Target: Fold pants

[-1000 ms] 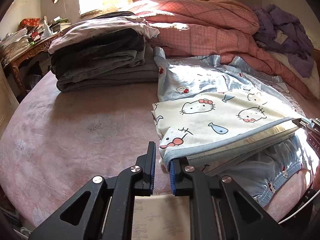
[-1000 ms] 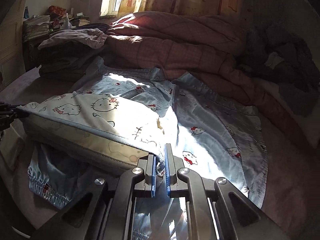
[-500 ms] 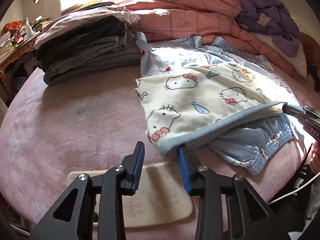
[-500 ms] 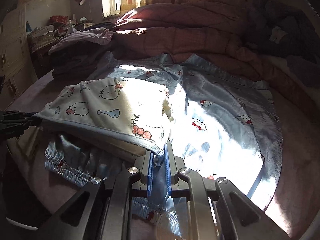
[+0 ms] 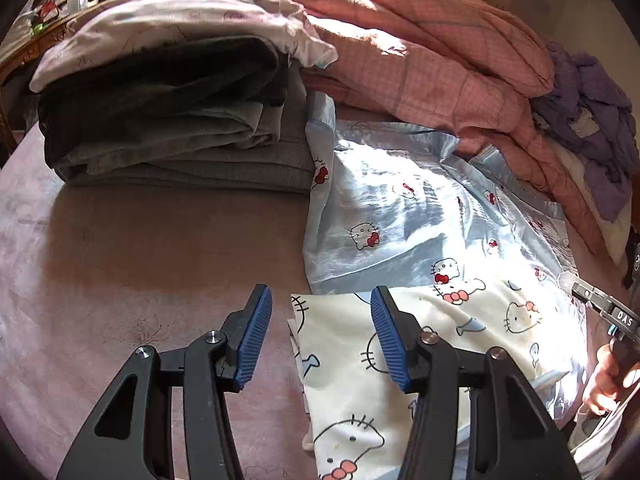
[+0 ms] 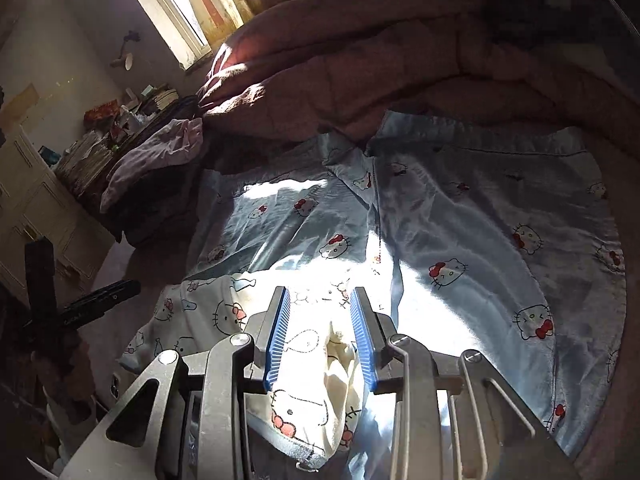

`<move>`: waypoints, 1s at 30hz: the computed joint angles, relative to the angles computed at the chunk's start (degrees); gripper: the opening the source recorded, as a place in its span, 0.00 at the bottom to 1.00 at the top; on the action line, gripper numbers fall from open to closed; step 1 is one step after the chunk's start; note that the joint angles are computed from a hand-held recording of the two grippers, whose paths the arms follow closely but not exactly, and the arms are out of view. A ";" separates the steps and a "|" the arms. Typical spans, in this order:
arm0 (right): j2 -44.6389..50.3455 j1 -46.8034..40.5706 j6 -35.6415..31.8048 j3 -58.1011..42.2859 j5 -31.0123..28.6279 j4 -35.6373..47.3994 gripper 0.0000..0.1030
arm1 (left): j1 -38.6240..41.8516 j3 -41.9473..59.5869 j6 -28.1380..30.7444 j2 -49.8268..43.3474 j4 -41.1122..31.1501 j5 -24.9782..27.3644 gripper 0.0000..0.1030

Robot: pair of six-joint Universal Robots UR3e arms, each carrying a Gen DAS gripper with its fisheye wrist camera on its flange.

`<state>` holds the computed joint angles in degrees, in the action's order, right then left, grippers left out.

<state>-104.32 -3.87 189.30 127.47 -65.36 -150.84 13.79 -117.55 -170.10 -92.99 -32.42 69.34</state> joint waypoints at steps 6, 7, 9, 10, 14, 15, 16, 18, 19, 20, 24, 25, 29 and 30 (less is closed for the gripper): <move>16.11 2.88 0.69 -7.61 1.59 -0.97 0.24 | -0.61 2.87 -0.28 -7.49 0.45 1.86 0.42; 17.29 3.52 1.06 -7.40 1.42 -2.43 0.18 | -0.43 2.72 0.68 -7.95 0.76 1.35 0.42; 18.66 5.06 1.67 -6.26 0.42 -6.75 0.06 | -0.34 1.25 2.33 -7.93 2.58 0.26 0.35; 18.60 5.95 2.19 -5.41 -1.08 -9.24 0.05 | -0.27 0.58 3.22 -7.45 2.88 -0.10 0.19; 17.53 11.16 3.01 -3.76 -12.16 -16.63 0.04 | 0.31 -3.45 3.44 -4.72 6.63 -0.61 0.02; 16.59 11.57 2.73 -3.48 -13.84 -16.48 0.04 | -0.09 -5.03 3.35 -3.89 9.48 0.52 0.02; 16.22 11.67 2.90 -3.29 -14.27 -16.66 0.04 | -0.24 -6.22 3.38 -3.00 11.39 0.98 0.02; 14.78 12.13 2.97 -2.14 -16.27 -17.65 0.04 | 0.12 -8.43 3.00 -0.74 14.02 1.12 0.02; 14.75 13.20 3.09 -2.08 -18.62 -18.65 0.04 | -0.23 -9.52 2.61 -0.04 16.60 1.92 0.02; 14.53 13.87 3.27 -1.85 -20.16 -19.62 0.04 | -0.19 -10.96 2.52 1.09 19.14 2.09 0.02; 12.47 16.12 4.20 -0.18 -25.10 -23.80 0.04 | -0.15 -16.60 2.14 4.07 31.56 2.24 0.02; 12.50 17.10 4.28 -0.10 -27.16 -25.01 0.04 | -1.13 -16.22 1.94 3.55 32.33 4.39 0.02; 15.66 17.68 3.75 -2.54 -29.64 -22.32 0.04 | -4.53 -12.04 2.22 -4.16 32.40 10.14 0.02; 16.95 16.95 3.83 -2.41 -28.37 -22.34 0.04 | -5.65 -10.42 2.74 -6.24 31.39 11.78 0.03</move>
<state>-87.37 13.08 193.12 125.05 -93.73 -173.17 8.14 -127.97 -167.35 -99.23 -1.03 81.12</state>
